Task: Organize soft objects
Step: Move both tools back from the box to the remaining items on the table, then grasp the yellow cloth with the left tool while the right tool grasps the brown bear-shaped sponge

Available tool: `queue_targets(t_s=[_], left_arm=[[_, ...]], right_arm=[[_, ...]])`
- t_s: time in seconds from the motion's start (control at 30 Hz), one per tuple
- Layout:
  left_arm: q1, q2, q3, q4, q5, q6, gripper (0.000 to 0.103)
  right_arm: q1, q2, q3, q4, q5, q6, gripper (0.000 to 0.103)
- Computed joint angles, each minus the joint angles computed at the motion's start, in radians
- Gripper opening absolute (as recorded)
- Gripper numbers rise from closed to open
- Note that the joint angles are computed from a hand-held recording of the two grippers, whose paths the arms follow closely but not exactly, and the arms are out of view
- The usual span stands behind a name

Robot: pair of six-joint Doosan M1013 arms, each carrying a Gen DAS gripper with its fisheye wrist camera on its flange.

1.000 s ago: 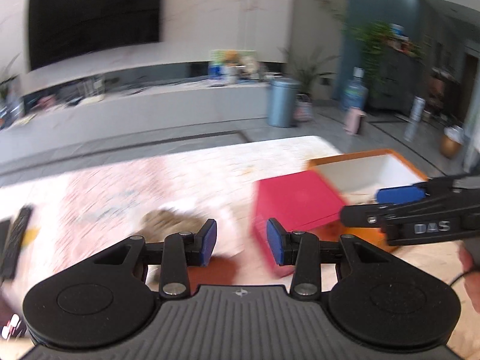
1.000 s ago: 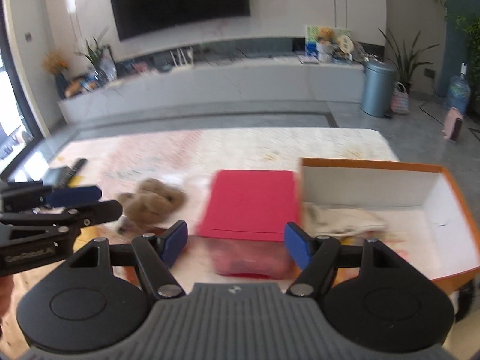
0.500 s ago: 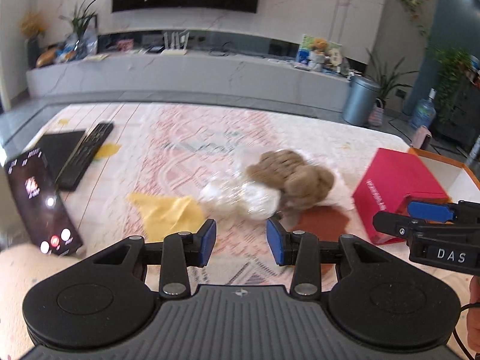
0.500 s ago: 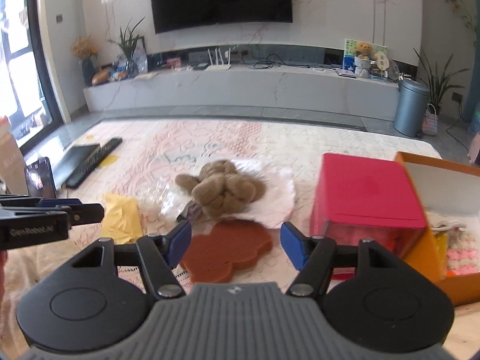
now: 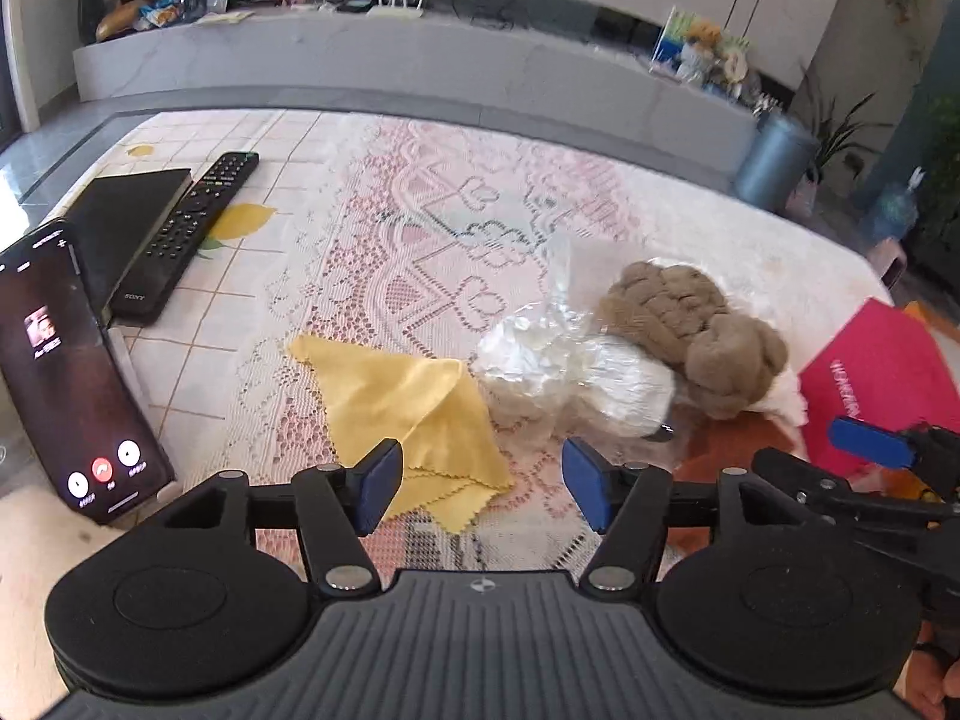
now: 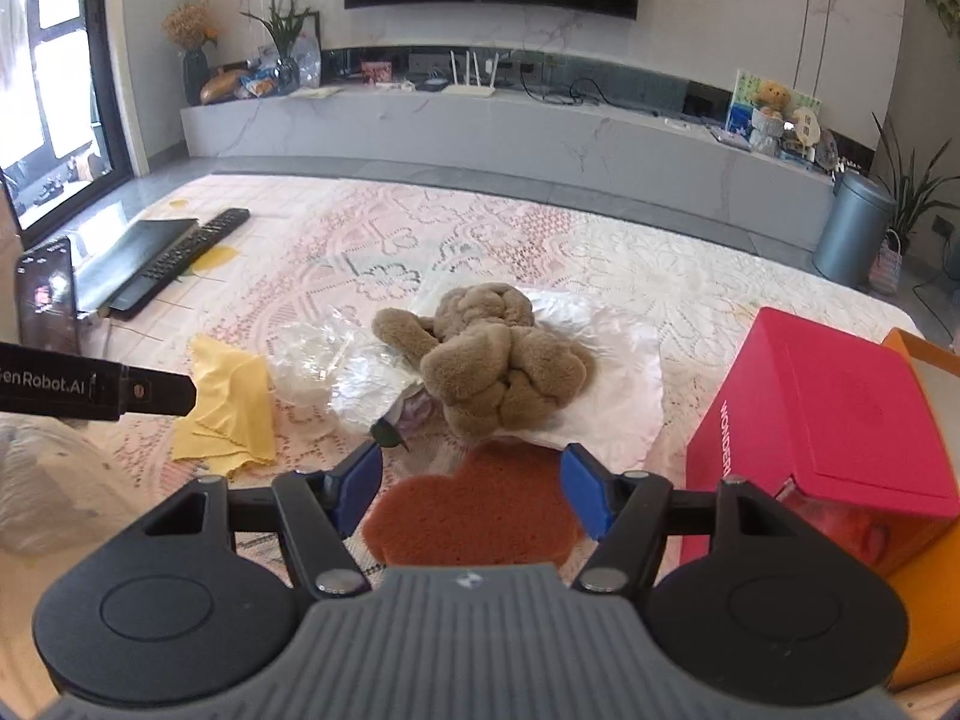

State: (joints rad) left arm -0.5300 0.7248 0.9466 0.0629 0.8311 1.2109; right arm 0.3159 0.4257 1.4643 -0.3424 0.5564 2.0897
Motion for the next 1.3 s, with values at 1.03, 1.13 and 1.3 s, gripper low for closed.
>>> queue_targets(t_s=[1.03, 1.13, 1.3], left_arm=[[-0.005, 0.167, -0.239, 0.108, 0.264, -0.216, 0.010], [-0.007, 0.126, -0.170, 0.133, 0.178, -0.252, 0.009], [-0.013, 0.080, -0.105, 0.133, 0.090, -0.249, 0.008]], right_arm=[[-0.051, 0.107, -0.122, 0.283, 0.231, 0.078, 0.091], [-0.051, 0.104, -0.119, 0.296, 0.222, 0.066, 0.083], [-0.044, 0.095, -0.108, 0.261, 0.205, 0.059, 0.071]])
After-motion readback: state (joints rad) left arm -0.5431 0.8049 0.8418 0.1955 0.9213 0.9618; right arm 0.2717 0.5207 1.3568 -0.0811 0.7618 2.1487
